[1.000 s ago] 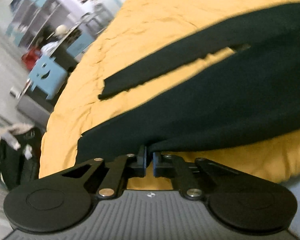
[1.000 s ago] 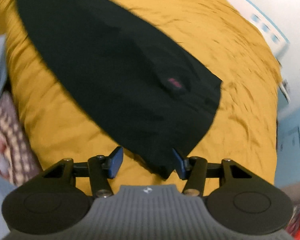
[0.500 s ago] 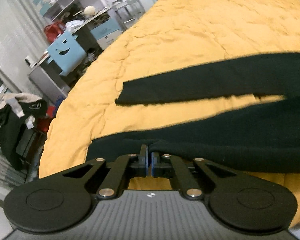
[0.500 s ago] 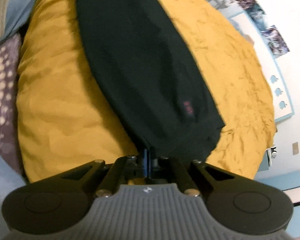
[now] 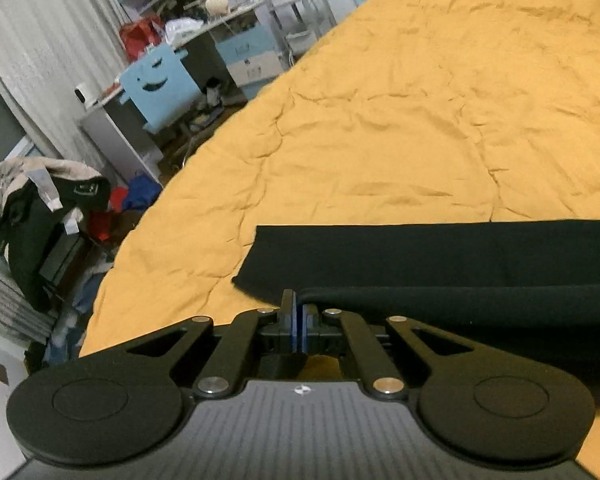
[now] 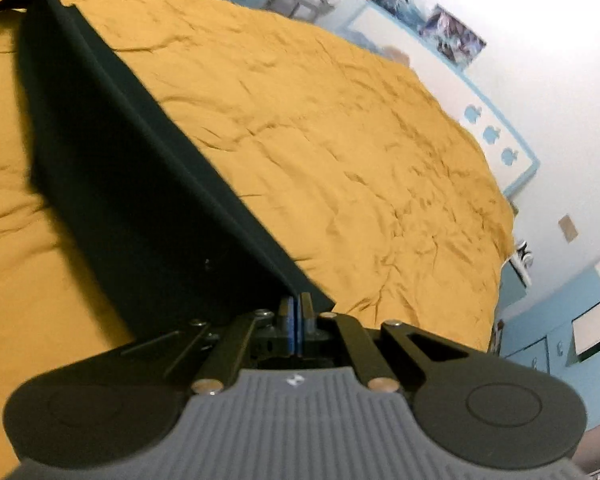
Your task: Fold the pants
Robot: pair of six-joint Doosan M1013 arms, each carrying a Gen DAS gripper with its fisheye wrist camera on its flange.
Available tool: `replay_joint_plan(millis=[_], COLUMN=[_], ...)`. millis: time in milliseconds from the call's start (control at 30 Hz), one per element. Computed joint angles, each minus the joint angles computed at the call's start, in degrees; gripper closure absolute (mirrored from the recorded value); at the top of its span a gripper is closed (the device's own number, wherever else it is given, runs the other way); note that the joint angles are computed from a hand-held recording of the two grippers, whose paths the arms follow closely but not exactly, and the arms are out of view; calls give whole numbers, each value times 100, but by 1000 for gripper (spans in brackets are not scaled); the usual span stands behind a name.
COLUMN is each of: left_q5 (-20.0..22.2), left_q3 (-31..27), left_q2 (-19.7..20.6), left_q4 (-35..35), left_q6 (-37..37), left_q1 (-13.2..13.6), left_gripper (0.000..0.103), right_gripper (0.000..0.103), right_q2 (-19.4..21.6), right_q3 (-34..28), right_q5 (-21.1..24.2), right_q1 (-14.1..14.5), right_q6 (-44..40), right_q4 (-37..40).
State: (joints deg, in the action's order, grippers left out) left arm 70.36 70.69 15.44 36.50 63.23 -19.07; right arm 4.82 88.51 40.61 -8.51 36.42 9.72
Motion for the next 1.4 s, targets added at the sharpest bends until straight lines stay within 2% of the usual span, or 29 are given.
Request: replay_joint_plan(millis=[233,367,667,800,867,900,933,967,1000,1033,1200,1300,1333,1367,1400], left_q5=[309,548,738,471,341,270,181,88,31,-24,-298,-413,-448,-466,-449], left_q3=[-563,-889,-1158,-1057,-1021,-1000,-972,-929,-912,-891,-782,-684,-636,-589,-552], left_q2=[628,976,1403,1390,1364,1337,1306,1271,1260,1242,1115,996,945,903,872], left_q4=[105,131,141,109,83,24,-19,11,61,96,199,267,273,303,351], left_q6=[123,323,555,450,297,186,121,-1,-174,-333,-443,-413,-387,-373,-374], left_q1=[37,36,66,83,105,124,139,146,144,142,103,96,101,111,120], left_gripper=[101,101,101,97,87,87,83,75,71,67,65,56,51,47,46], right_gripper=[103,103,103,103,100,93,78,72,71,70,69,69,73,82,85], right_q2=[999,1448,1828,1869,1873,1856,1831,1799,1769,1739,1452,1257,1202,1172,1167], right_q3=[-884,-1276,-1536,-1524,-1516,-1487,-1446,-1388,-1344,-1307,-1008,-805,-751,-723,-720], right_q5=[336,739,1153,1157,1106,1055,982,876,815,772,365,133,113,163,274], right_q1=[177,191,216,213,196,191,197,204,193,174,123,156,156,158,184], right_q6=[905,1181,1435,1542,1676,1764,1883,1979,2040,2129,2608,2629,2436,2236,2022], right_q4=[-561,-649,-676,-679,-610,-633,-727,-826,-834,-823,-788,-576,-206,187,585])
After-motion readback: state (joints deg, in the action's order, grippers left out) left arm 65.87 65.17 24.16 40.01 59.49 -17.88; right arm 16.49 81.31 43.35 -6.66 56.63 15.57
